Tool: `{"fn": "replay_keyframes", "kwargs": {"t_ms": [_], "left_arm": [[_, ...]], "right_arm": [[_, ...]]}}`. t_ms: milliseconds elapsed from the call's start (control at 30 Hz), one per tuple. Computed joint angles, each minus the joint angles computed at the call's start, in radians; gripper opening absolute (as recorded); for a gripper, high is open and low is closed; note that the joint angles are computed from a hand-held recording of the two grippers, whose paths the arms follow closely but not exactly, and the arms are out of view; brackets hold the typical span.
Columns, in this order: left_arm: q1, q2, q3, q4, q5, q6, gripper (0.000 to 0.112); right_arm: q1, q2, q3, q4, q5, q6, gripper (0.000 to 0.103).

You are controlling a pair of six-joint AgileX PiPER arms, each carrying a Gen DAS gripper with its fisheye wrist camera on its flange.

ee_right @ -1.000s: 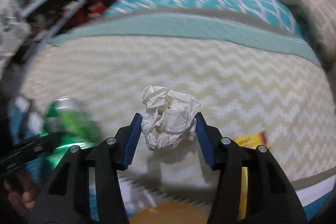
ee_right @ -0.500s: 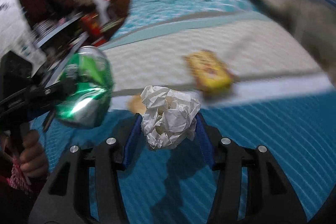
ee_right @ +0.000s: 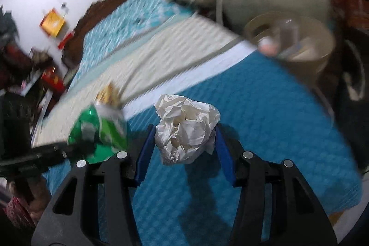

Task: Collect trash
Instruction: 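Carry can and tissue over the beige bin and open both tools, then move both open tools back toward the yellow box and flatbread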

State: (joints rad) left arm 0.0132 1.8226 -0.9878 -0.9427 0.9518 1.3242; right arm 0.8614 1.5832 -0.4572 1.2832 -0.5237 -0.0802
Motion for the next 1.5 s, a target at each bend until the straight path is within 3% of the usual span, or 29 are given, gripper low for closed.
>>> {"fn": "replay_keyframes", "kwargs": {"t_ms": [100, 267, 400, 567, 633, 667, 700, 733, 933, 1100, 1200, 1333, 1400, 1500], "left_arm": [[-0.128, 0.026, -0.09, 0.001, -0.036, -0.088, 0.018], [-0.358, 0.12, -0.333, 0.069, -0.085, -0.3, 0.018], [-0.521, 0.315, -0.675, 0.186, -0.079, -0.534, 0.018], [-0.649, 0.582, -1.102, 0.39, -0.025, -0.806, 0.019], [-0.676, 0.674, -1.256, 0.45, 0.024, -0.887, 0.02], [-0.688, 0.713, -1.326, 0.486, 0.049, -0.928, 0.033], [-0.703, 0.741, -1.372, 0.536, 0.05, -0.979, 0.047], [-0.708, 0.744, -1.379, 0.558, 0.04, -0.999, 0.047], [-0.642, 0.512, -0.959, 0.398, -0.119, -0.778, 0.047], [-0.509, 0.249, -0.5, 0.182, -0.227, -0.431, 0.047], [-0.372, 0.119, -0.266, 0.06, -0.199, -0.229, 0.047], [-0.156, -0.003, -0.042, -0.023, -0.131, 0.001, 0.047], [-0.027, -0.05, 0.046, -0.023, -0.098, 0.094, 0.047], [0.186, -0.076, 0.122, 0.011, -0.088, 0.195, 0.047]], "right_arm": [[-0.134, -0.104, 0.09, -0.095, 0.008, 0.036, 0.054], [-0.555, -0.182, 0.161, -0.574, 0.117, 0.237, 0.054], [-0.844, -0.096, 0.108, -0.974, 0.164, 0.483, 0.055], [-1.052, 0.039, 0.033, -1.403, 0.141, 0.796, 0.06], [-1.091, 0.082, 0.008, -1.452, 0.127, 0.828, 0.07], [-1.094, 0.1, -0.014, -1.425, 0.146, 0.805, 0.082], [-1.099, 0.118, -0.037, -1.387, 0.164, 0.771, 0.083], [-1.1, 0.116, -0.036, -1.363, 0.162, 0.757, 0.083], [-1.043, -0.012, 0.1, -1.253, 0.061, 0.736, 0.082], [-0.781, -0.106, 0.198, -0.998, 0.002, 0.671, 0.076], [-0.583, -0.073, 0.189, -0.869, -0.032, 0.665, 0.068], [-0.396, 0.026, 0.101, -0.843, -0.037, 0.732, 0.055], [-0.333, 0.1, 0.013, -0.889, -0.002, 0.776, 0.05], [-0.249, 0.201, -0.137, -0.902, 0.072, 0.783, 0.05]]}}
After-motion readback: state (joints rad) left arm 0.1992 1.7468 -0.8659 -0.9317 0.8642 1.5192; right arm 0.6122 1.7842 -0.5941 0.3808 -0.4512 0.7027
